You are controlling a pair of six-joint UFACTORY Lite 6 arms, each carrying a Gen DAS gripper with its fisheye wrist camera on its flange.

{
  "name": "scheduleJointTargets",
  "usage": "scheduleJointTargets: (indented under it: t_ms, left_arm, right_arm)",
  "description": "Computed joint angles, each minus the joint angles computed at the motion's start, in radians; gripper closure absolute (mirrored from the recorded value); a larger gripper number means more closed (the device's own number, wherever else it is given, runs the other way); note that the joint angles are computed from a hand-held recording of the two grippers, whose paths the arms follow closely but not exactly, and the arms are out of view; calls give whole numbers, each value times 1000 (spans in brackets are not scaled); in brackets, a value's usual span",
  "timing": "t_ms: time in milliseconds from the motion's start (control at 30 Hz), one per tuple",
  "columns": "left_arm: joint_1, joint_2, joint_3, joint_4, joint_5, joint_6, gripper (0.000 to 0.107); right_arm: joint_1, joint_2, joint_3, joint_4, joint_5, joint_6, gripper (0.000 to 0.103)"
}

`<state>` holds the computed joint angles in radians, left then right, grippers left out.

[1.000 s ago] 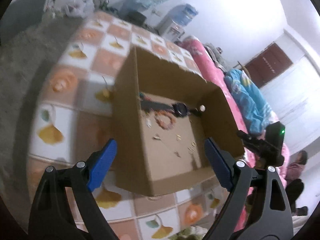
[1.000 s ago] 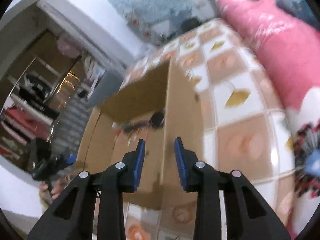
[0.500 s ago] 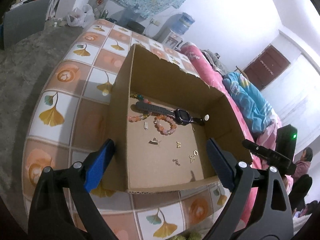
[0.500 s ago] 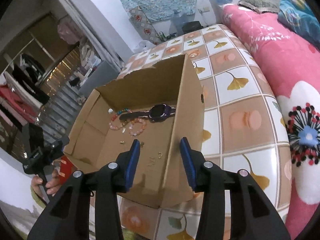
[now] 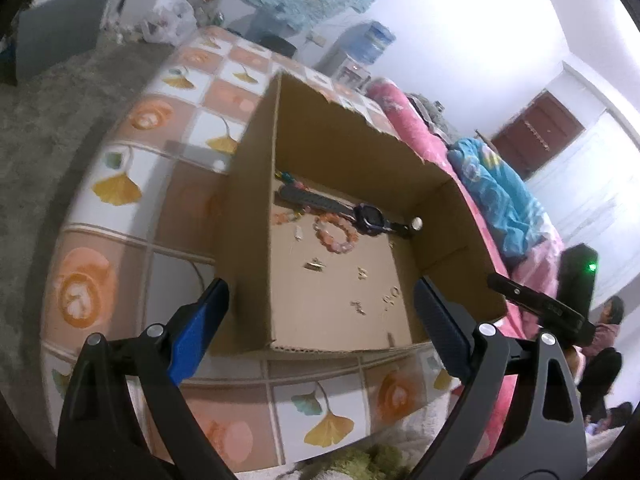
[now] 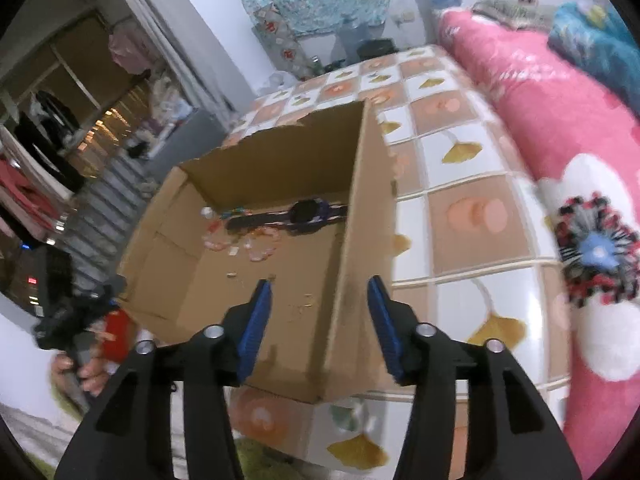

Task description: Organize jewelry

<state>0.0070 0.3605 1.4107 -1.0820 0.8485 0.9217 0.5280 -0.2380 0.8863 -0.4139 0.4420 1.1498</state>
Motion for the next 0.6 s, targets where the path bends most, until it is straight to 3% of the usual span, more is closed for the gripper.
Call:
scheduleJointTargets:
  t_ms: [100, 233, 433, 600]
  left_arm:
    - [3, -100, -90, -6, -88, 38, 17]
    - [3, -271, -204, 56, -221, 5, 17]
    - [-2, -502, -298, 129, -254, -79, 14]
    - [-78, -648, -320, 306, -275, -242, 12]
  right_arm:
    - [108, -30, 16, -237, 160, 228, 41]
    - [250, -85, 24, -405, 370, 403, 31]
    - [564, -58, 129, -604, 740, 572, 13]
    - [768, 61, 267, -688, 948, 605, 7]
